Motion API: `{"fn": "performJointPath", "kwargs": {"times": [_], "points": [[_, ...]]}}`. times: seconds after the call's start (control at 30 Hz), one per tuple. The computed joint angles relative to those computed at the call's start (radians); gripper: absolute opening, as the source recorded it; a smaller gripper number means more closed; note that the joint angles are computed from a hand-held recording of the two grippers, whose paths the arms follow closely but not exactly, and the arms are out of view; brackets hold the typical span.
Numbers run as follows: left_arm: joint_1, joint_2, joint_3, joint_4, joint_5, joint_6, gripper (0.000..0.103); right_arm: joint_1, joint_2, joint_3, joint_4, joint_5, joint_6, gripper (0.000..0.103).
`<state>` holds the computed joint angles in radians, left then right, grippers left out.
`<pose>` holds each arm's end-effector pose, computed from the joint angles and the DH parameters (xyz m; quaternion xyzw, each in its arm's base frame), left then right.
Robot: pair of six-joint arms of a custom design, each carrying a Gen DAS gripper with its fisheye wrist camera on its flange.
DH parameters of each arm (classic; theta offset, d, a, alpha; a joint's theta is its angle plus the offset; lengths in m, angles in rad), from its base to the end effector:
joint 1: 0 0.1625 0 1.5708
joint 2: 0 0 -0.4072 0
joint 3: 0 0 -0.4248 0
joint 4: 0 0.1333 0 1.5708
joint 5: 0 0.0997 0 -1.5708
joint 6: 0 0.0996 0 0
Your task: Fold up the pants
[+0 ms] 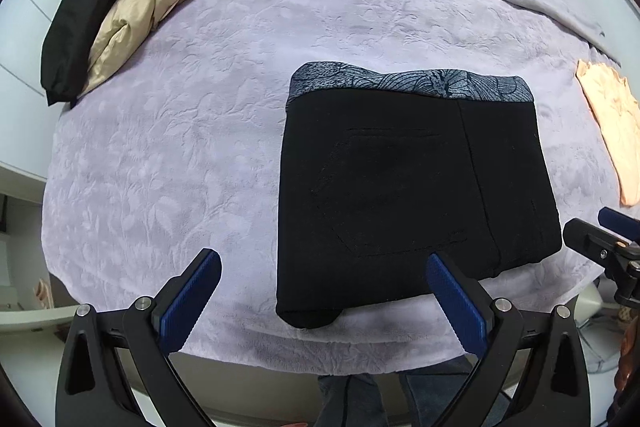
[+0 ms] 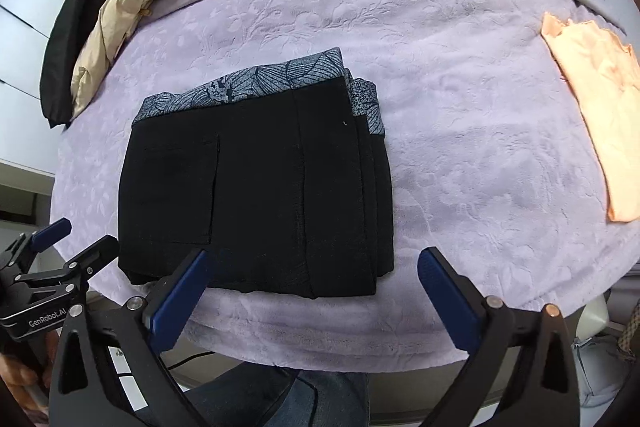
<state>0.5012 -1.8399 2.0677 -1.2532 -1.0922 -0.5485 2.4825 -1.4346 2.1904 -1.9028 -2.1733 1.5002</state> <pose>-0.2164 -0.3229 0.3318 0.3027 0.8876 0.0154 0.3469 0.3803 -0.1974 0.1588 -0.2110 -0.9116 0.1993 0.2911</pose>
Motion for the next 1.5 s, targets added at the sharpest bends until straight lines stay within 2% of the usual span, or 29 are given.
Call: {"fn": "performJointPath", "kwargs": {"times": [0.23,0.53,1.5], "points": [[-0.016,-0.026,-0.005,0.015,0.007,-0.015,0.103,0.033,0.059,-0.083,0.119,0.012,0.069,0.103],[-0.026,-0.03,-0.009,0.035,-0.011,-0.021,0.103,0.054,0.103,-0.13,0.181,0.007,0.142,0.103],[-0.017,-0.027,-0.019,0.035,-0.012,-0.004,0.103,0.048,0.143,-0.164,0.177,0.013,0.11,0.103]]}}
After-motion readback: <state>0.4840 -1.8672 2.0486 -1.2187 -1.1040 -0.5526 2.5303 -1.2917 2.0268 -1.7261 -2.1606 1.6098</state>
